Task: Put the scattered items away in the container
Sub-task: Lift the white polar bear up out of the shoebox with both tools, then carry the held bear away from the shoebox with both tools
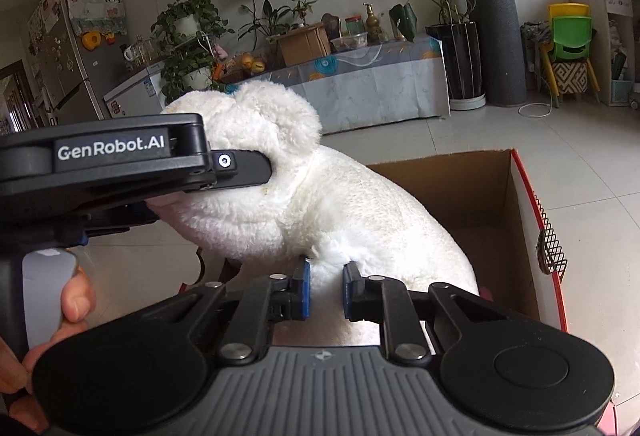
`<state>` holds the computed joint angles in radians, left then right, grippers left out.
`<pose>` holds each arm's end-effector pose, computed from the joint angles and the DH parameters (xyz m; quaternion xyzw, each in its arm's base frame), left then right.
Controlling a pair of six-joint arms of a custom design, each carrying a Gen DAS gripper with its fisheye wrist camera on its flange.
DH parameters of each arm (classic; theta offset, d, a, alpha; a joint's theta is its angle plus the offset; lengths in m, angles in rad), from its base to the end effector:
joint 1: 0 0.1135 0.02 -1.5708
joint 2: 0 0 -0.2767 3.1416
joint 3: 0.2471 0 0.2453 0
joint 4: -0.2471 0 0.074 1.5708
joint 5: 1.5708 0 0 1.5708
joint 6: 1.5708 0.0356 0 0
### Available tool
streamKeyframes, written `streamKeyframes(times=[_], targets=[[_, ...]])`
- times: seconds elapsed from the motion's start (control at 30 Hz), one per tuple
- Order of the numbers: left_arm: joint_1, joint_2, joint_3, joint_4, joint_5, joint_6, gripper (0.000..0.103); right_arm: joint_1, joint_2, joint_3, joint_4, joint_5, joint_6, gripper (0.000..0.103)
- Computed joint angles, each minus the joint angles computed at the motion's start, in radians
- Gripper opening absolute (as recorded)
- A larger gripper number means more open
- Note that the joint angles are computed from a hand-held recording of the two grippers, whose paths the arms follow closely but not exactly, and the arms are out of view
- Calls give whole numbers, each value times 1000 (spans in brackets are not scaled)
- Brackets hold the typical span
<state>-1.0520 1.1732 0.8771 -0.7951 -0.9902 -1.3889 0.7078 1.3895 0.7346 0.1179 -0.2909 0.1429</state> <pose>0.1255 -0.1598 0.2736 -0.2545 0.8237 -0.0379 0.5052 0.2123 0.1951 0.2331 -0.3085 0.8061 0.3165 0.3934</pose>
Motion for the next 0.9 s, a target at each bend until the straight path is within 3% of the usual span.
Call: streamKeyframes(times=[0.3, 0.47, 0.67, 0.77, 0.9], targets=[[-61, 54, 143, -150, -89, -58, 61, -13, -78, 12, -8, -43, 10, 16], [-76, 73, 195, -223, -93, -93, 61, -16, -85, 25, -29, -72, 1, 16], [-27, 32, 79, -105, 3, -64, 61, -6, -19, 48, -97, -39, -34, 18], [-25, 37, 68, -98, 2, -60, 64, -11, -10, 54, -109, -53, -41, 25], [-22, 16, 53, -94, 13, -74, 75, -25, 0, 53, -115, -80, -44, 47]])
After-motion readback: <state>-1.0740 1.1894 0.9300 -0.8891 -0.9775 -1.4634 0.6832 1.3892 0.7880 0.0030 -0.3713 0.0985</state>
